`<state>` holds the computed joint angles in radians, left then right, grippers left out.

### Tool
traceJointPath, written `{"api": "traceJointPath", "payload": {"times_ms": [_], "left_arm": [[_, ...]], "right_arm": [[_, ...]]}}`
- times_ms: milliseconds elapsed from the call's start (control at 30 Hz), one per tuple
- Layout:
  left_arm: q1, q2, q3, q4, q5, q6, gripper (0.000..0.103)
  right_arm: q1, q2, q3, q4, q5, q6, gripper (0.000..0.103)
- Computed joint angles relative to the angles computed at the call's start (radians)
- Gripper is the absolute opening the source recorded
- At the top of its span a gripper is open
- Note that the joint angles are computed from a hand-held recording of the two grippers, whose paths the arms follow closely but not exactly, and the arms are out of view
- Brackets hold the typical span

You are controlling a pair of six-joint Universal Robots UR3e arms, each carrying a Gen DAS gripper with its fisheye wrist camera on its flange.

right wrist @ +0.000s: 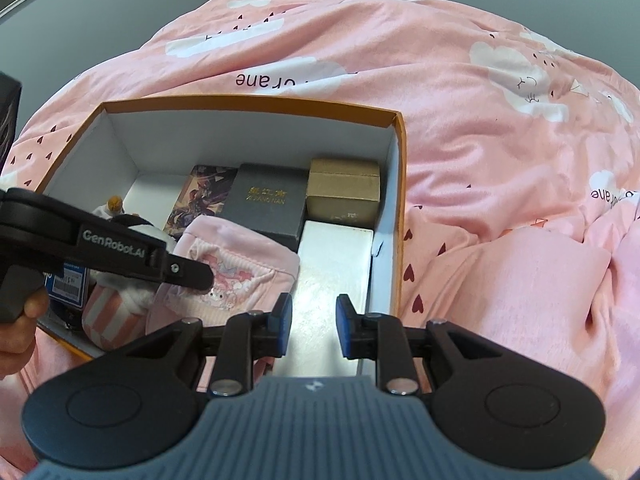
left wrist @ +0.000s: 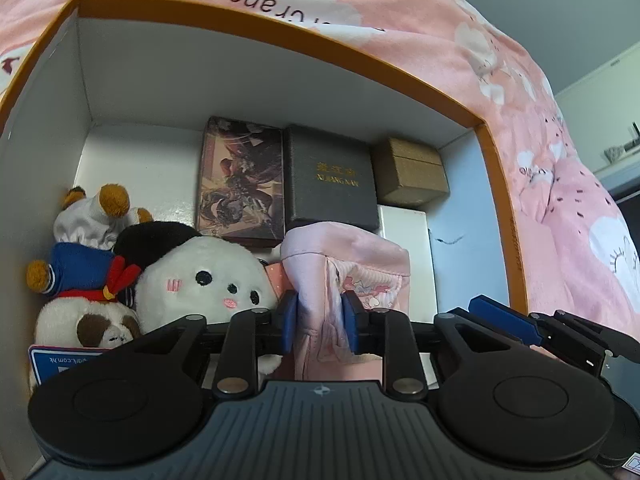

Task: Organize objects
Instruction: 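Lower the pink pouch into the orange box with the left tool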

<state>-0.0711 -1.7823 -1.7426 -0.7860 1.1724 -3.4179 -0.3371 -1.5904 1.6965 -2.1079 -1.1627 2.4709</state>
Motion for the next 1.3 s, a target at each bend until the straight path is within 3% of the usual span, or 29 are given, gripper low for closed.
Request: {"api": "traceJointPath", "payload": {"times_ms": [133,467,567,733,900,1033,1300], "left_arm": [[0.043,0.038,-0.022,-0.035,-0.054,0.026,0.048],[0.127,0.177,-0.135,0.037,-0.073,0.091,0.049],[0.134,0.181,-0.138,0.020,-0.050,0.099,0.046],[0.156,0.195,-0.167,0.021,-0.051,0.131,0.040],[0.178,0.202,-0.182,0.016,-0.057,0.140,0.027],[0.199,0.204,-0.197,0.013,-0.086,0.152,0.027],[0.166,0.237,-0.214,0.042,-0.060,0.170,0.027]], "right_arm": [[-0.007,-0.023,0.014,0.010,0.012,-0.006,0.025],[0.035,-0.022,-0.009,0.042,0.122,0.011,0.026],[0.079,0.022,-0.051,0.060,0.135,0.025,0.036],[0.172,0.098,-0.086,0.012,0.060,0.034,0.036],[0.193,0.176,-0.145,0.041,0.022,0.043,0.025],[0.204,0.205,-0.164,0.066,0.000,0.003,0.023],[0.205,0.206,-0.162,0.059,-0.001,-0.002,0.023]]}}
